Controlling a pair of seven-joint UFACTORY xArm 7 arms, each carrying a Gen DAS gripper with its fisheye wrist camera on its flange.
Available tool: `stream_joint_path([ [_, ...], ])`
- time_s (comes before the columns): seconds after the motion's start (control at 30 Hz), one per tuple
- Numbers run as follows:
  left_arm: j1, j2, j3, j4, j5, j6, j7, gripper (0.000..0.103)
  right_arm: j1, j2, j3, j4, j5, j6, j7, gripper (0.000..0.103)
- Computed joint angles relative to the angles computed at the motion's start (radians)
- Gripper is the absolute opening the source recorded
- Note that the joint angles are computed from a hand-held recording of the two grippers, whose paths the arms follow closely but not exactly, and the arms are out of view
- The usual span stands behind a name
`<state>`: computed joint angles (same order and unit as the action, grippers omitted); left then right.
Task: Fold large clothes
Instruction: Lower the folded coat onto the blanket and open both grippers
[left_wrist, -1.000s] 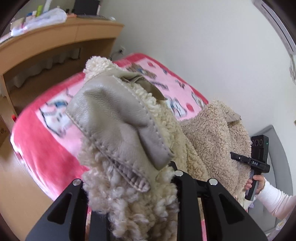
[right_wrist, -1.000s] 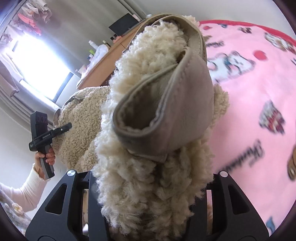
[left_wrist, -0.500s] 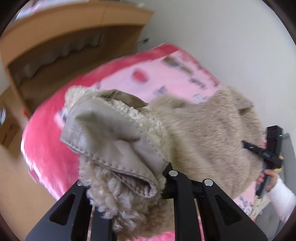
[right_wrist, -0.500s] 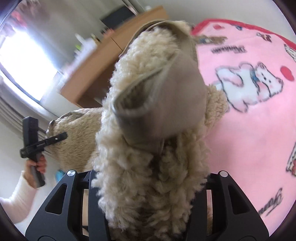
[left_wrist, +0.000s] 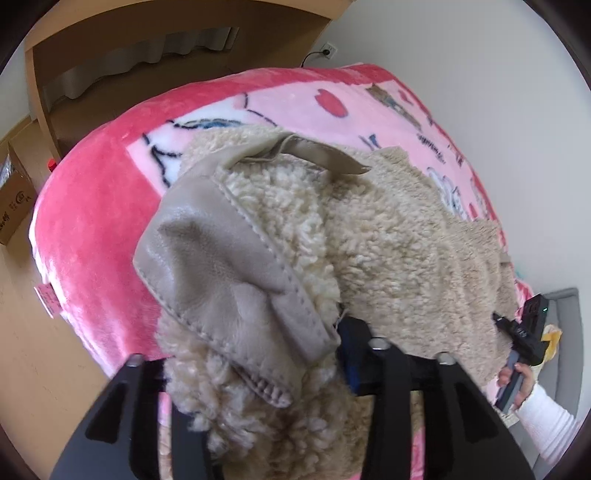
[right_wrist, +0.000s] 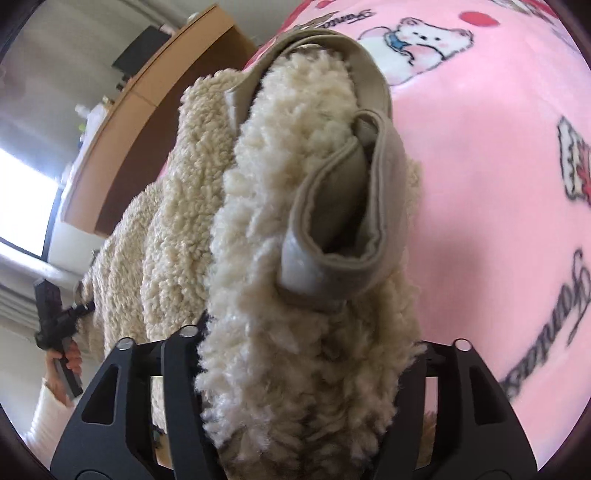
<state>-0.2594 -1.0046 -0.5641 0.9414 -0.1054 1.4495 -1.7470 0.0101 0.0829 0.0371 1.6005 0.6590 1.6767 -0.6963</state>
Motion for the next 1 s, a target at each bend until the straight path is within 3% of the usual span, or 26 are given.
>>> stream_joint_path([
  [0.1, -0.017, 0.011, 0.027, 0.019, -0.002, 0.060, 0.033, 0.065, -0.003, 0.019, -0.001, 0.055, -0.014, 0.041, 0.038, 0.064],
  [0.17, -0.020, 0.030, 0.033, 0.050, 0.001, 0.098, 0.063, 0.066, 0.003, 0.047, 0.008, 0.122, -0.027, 0.066, 0.078, 0.065],
  [0.27, -0.012, 0.102, 0.017, 0.162, 0.033, 0.243, 0.131, 0.075, -0.010, 0.063, 0.005, 0.179, -0.043, 0.072, 0.109, 0.068],
  [0.4, -0.004, 0.080, 0.019, 0.212, 0.018, 0.338, 0.141, 0.076, -0.051, 0.059, -0.007, 0.243, 0.024, 0.016, 0.114, 0.087],
  [0.57, 0.049, 0.046, 0.026, 0.273, 0.042, 0.346, 0.190, 0.076, -0.031, 0.064, 0.027, 0.349, 0.034, -0.032, 0.062, 0.095],
  [0.63, 0.058, 0.055, 0.051, 0.264, 0.049, 0.257, 0.255, 0.077, 0.002, 0.068, 0.054, 0.372, 0.032, -0.052, 0.039, 0.095],
  [0.7, 0.056, 0.103, 0.083, 0.242, 0.029, 0.177, 0.324, 0.081, 0.063, 0.069, 0.084, 0.382, -0.046, -0.071, 0.020, 0.095],
  [0.77, 0.069, 0.161, 0.084, 0.223, 0.046, 0.092, 0.370, 0.081, 0.128, 0.066, 0.115, 0.368, -0.107, -0.077, -0.016, 0.092],
  [0.83, 0.071, 0.201, 0.085, 0.189, 0.056, -0.004, 0.386, 0.081, 0.177, 0.033, 0.152, 0.302, -0.179, -0.123, -0.052, 0.066],
  [0.87, 0.068, 0.228, 0.088, 0.165, 0.057, -0.060, 0.392, 0.081, 0.232, -0.003, 0.145, 0.233, -0.260, -0.195, -0.066, 0.061],
  [0.97, 0.060, 0.309, 0.083, 0.154, 0.071, -0.074, 0.356, 0.081, 0.297, -0.052, 0.150, 0.091, -0.453, -0.325, -0.041, 0.049],
  [1.0, 0.058, 0.317, 0.078, 0.145, 0.089, -0.079, 0.336, 0.081, 0.300, -0.058, 0.142, 0.058, -0.490, -0.348, -0.028, 0.041],
])
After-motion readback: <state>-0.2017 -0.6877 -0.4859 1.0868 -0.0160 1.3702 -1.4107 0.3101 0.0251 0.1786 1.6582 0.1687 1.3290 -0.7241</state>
